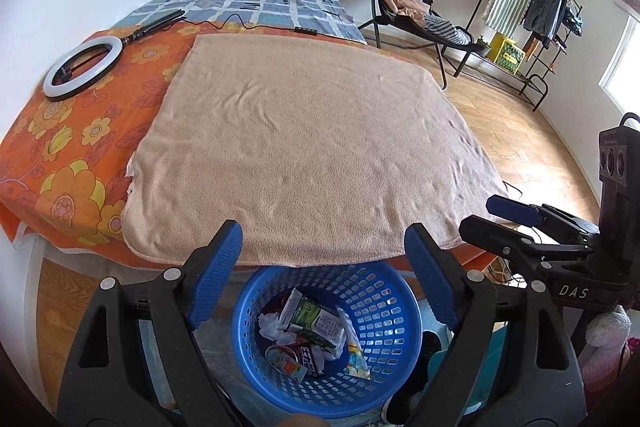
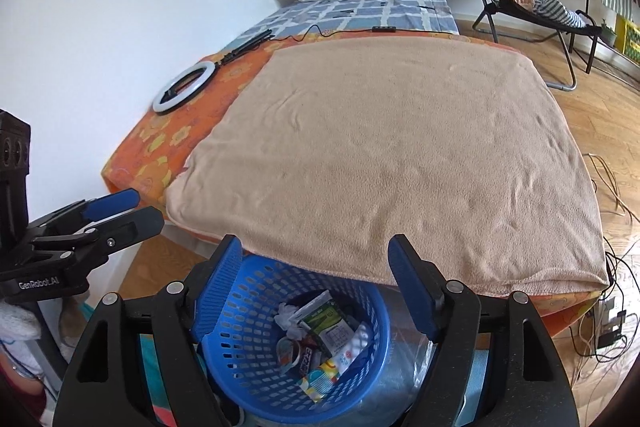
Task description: Collect trash
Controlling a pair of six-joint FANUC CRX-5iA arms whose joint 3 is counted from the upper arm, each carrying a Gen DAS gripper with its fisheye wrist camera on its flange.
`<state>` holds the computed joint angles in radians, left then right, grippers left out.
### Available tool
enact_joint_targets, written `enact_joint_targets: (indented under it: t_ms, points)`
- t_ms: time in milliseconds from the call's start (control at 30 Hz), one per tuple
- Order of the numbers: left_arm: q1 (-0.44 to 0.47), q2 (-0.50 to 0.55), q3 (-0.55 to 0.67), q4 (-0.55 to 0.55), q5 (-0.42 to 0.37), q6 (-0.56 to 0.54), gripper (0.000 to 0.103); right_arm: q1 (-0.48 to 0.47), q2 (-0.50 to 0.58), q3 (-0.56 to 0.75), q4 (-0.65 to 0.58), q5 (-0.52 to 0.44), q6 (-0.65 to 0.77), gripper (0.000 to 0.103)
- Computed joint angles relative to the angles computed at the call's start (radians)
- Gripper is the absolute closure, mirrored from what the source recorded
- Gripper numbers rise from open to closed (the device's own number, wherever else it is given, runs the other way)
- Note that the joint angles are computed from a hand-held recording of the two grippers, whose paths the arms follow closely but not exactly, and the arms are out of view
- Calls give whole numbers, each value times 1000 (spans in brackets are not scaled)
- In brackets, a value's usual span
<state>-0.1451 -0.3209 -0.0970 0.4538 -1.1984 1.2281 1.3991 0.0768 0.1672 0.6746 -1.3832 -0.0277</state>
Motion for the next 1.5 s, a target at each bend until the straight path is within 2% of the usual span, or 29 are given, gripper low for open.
enact_joint_targets:
  t_ms: [333,1500]
  points:
    - [-1,2,22,17,14,29,11,-6,-39,-35,46,23,-57,24]
    - [-21,16,68,-7,28,66,10,-14,-56,-52,57,35,-84,23]
